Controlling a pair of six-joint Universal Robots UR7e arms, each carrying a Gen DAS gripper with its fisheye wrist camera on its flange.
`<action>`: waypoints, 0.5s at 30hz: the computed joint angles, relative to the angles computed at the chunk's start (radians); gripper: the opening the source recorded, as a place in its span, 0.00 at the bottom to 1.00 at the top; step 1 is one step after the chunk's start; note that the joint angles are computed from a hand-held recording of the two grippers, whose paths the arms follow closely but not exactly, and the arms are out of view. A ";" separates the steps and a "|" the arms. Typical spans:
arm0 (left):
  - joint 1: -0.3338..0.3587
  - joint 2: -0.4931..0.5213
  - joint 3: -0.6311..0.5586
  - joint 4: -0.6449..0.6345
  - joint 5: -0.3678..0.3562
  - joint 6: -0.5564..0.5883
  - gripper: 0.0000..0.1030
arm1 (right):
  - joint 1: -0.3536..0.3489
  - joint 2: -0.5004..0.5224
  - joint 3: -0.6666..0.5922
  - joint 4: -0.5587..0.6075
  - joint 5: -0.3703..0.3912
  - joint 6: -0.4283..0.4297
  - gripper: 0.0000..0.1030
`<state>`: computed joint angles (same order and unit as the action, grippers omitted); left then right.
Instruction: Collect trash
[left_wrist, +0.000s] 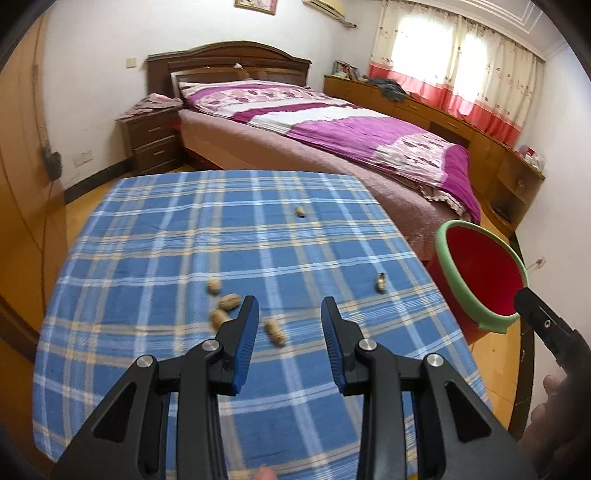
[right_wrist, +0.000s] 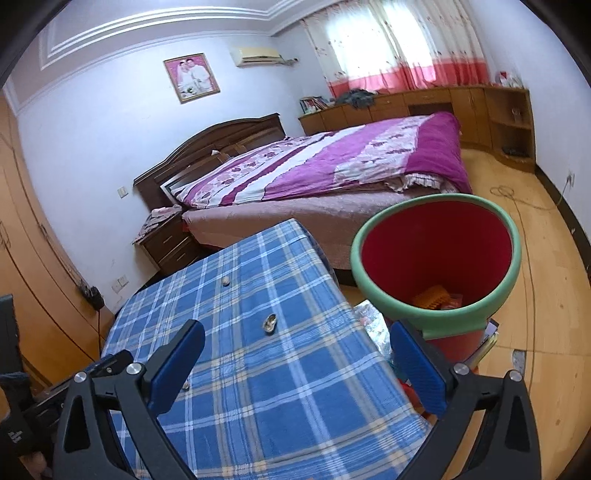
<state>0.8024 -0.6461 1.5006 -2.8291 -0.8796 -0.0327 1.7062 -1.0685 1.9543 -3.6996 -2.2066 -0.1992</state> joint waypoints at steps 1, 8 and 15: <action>-0.001 -0.007 0.016 -0.019 0.010 0.003 0.34 | 0.005 0.007 0.000 -0.006 -0.002 -0.007 0.99; -0.005 -0.038 0.109 -0.163 0.079 0.029 0.34 | 0.031 0.055 0.017 -0.048 -0.003 -0.064 0.99; -0.009 -0.053 0.163 -0.245 0.119 0.039 0.34 | 0.050 0.089 0.036 -0.109 -0.001 -0.122 0.99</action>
<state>0.7934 -0.6989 1.6637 -3.0737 -0.7611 0.0059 1.7558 -0.9792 1.9904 -3.8088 -2.2073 -0.3212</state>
